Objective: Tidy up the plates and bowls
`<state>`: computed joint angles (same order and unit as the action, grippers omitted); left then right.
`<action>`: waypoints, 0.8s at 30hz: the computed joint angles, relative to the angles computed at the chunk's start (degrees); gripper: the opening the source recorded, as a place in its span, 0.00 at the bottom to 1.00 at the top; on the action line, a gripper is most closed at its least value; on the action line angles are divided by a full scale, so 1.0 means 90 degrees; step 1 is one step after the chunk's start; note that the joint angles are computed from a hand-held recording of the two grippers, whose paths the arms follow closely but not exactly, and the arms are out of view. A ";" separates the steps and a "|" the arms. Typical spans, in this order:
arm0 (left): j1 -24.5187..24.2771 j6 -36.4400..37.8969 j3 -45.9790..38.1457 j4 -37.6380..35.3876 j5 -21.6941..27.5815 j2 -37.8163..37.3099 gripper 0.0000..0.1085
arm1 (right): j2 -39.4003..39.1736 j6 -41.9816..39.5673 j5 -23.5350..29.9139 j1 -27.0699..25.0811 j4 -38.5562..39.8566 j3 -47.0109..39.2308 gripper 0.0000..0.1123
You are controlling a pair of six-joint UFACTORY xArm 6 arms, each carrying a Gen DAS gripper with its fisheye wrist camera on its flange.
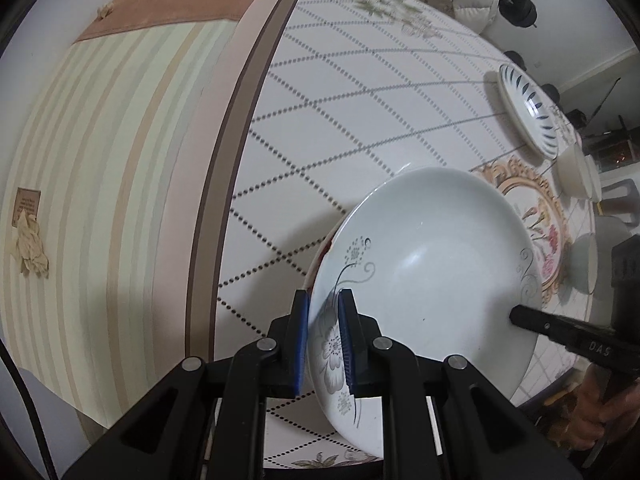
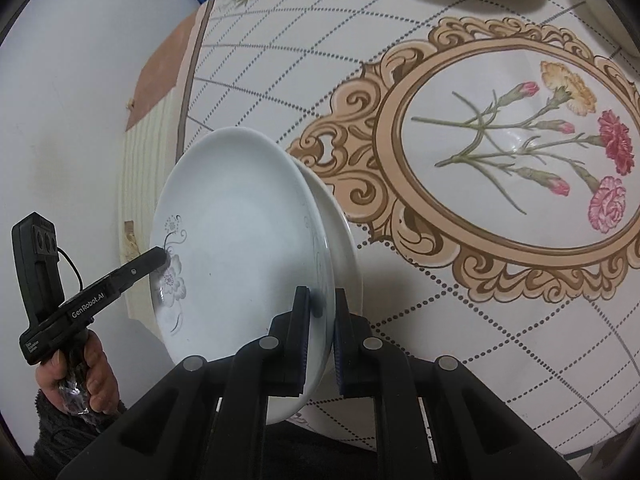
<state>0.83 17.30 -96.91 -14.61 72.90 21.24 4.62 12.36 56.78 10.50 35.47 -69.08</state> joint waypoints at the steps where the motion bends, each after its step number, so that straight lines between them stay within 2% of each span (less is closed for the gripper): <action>1: -0.0006 0.0006 0.0075 0.0051 -0.0043 -0.0018 0.11 | 0.0034 -0.0019 -0.0001 0.0000 -0.0018 -0.0015 0.10; 15: -0.0147 0.0168 0.0540 0.0430 -0.0365 -0.0116 0.11 | 0.0526 0.0190 -0.0043 0.0141 -0.0302 -0.0365 0.10; 24: -0.0252 0.0088 0.0509 0.0721 -0.0381 -0.0142 0.11 | 0.0775 0.0641 0.0429 0.0225 -0.0785 -0.0893 0.13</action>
<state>-1.44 18.09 -92.33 -8.12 69.47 19.97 11.60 18.12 60.65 12.52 28.40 -77.11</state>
